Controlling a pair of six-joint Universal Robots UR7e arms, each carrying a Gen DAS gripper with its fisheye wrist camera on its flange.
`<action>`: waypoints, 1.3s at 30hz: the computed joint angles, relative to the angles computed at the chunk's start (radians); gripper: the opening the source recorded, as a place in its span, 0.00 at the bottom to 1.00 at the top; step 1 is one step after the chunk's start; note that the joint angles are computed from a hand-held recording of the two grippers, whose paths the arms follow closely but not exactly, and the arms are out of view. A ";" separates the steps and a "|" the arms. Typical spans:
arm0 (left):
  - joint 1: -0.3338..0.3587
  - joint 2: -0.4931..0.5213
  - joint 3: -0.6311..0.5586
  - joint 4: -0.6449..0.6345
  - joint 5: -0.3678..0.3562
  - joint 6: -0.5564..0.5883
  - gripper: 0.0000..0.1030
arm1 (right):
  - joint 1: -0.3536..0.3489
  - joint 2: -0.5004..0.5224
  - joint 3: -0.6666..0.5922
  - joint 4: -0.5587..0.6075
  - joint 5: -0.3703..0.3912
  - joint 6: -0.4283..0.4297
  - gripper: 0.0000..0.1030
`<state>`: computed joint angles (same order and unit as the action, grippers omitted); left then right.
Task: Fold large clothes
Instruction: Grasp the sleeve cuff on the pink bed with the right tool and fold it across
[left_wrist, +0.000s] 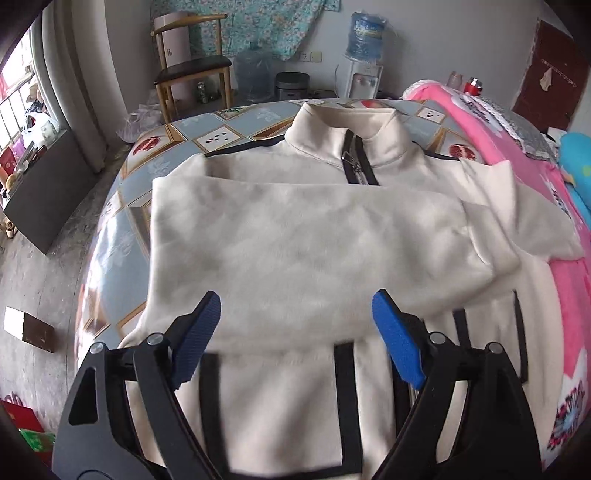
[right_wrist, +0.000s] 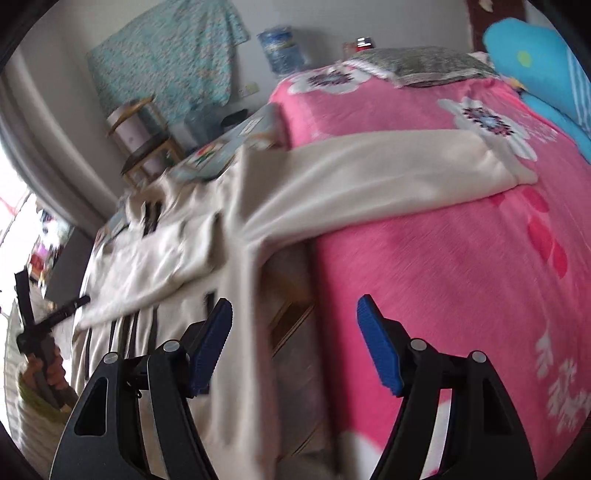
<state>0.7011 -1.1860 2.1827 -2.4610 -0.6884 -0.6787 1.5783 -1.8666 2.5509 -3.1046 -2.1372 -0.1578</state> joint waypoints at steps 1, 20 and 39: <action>0.016 0.025 -0.015 -0.008 0.010 0.005 0.79 | -0.041 -0.025 -0.017 0.017 0.034 -0.001 0.67; 0.125 0.136 -0.060 -0.092 0.018 0.086 0.93 | -0.680 0.023 -0.368 0.088 0.478 0.281 0.48; 0.137 0.112 -0.075 -0.043 -0.028 0.111 0.93 | -0.022 0.137 -0.406 -0.058 0.157 -0.010 0.12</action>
<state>0.8385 -1.0737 2.1076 -2.5038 -0.7160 -0.5680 1.5564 -1.7295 2.1454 -3.1622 -1.9803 -0.1680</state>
